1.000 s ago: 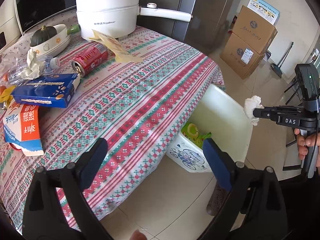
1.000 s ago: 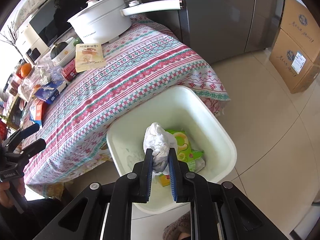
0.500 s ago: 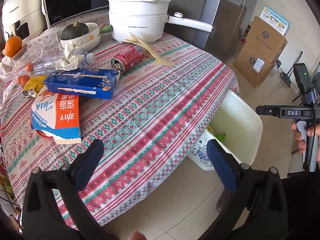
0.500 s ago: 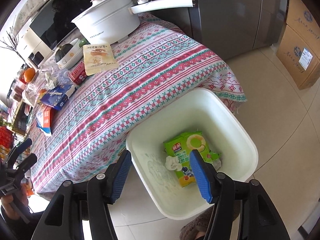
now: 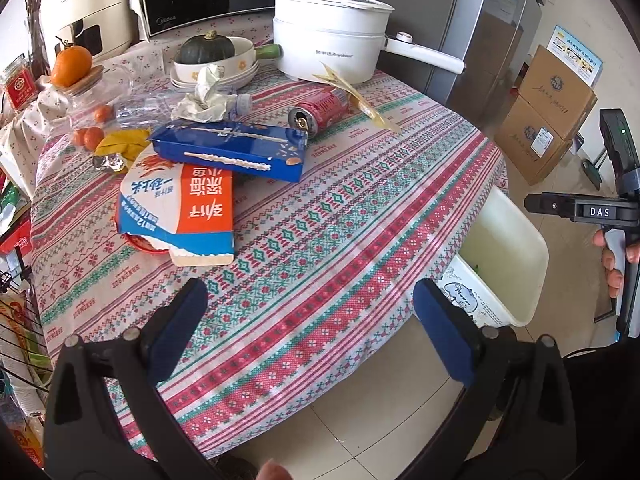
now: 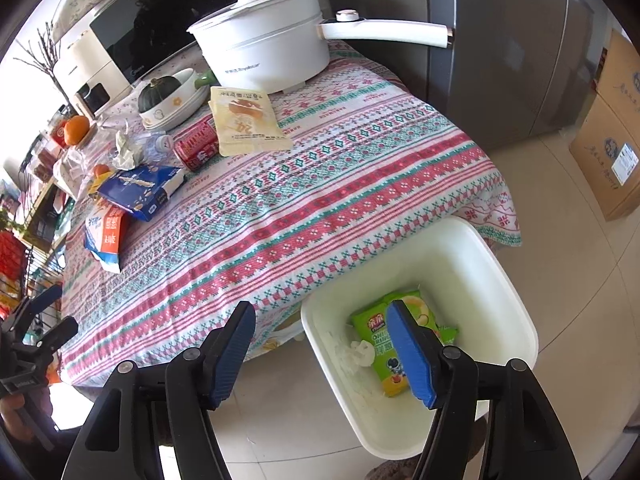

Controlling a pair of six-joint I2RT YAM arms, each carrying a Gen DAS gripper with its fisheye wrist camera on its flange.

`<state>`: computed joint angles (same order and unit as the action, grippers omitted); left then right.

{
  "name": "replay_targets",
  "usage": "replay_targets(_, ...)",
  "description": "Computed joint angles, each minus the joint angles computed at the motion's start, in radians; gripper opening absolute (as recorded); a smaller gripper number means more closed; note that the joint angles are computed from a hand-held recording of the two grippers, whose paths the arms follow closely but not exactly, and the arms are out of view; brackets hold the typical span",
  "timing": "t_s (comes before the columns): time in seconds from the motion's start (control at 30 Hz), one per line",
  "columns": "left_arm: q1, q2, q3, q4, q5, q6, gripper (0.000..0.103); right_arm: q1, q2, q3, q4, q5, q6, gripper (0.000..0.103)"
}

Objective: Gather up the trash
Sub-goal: 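Move both grippers back toward the table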

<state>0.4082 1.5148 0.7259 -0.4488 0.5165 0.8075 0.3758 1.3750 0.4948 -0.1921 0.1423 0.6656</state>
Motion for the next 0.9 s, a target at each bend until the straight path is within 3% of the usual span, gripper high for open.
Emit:
replay_targets(0.47,0.136,0.172,0.165,0.061,-0.026,0.002,0.102,0.158,0.276,0.301,0.002,0.040,0.013,0.077)
replay_targets(0.57,0.137,0.216,0.177,0.172,-0.062,-0.028,0.102,0.182,0.352,0.381,-0.016,0.056,0.004,0.078)
replay_targets(0.67,0.105,0.291,0.197,0.311,-0.159,-0.094,0.102,0.196,0.430,0.462,-0.041,0.072,-0.006,0.078)
replay_targets(0.9,0.047,0.446,0.355,0.212,-0.151,-0.236,0.102,0.175,0.541,0.579,-0.027,0.022,-0.002,0.078)
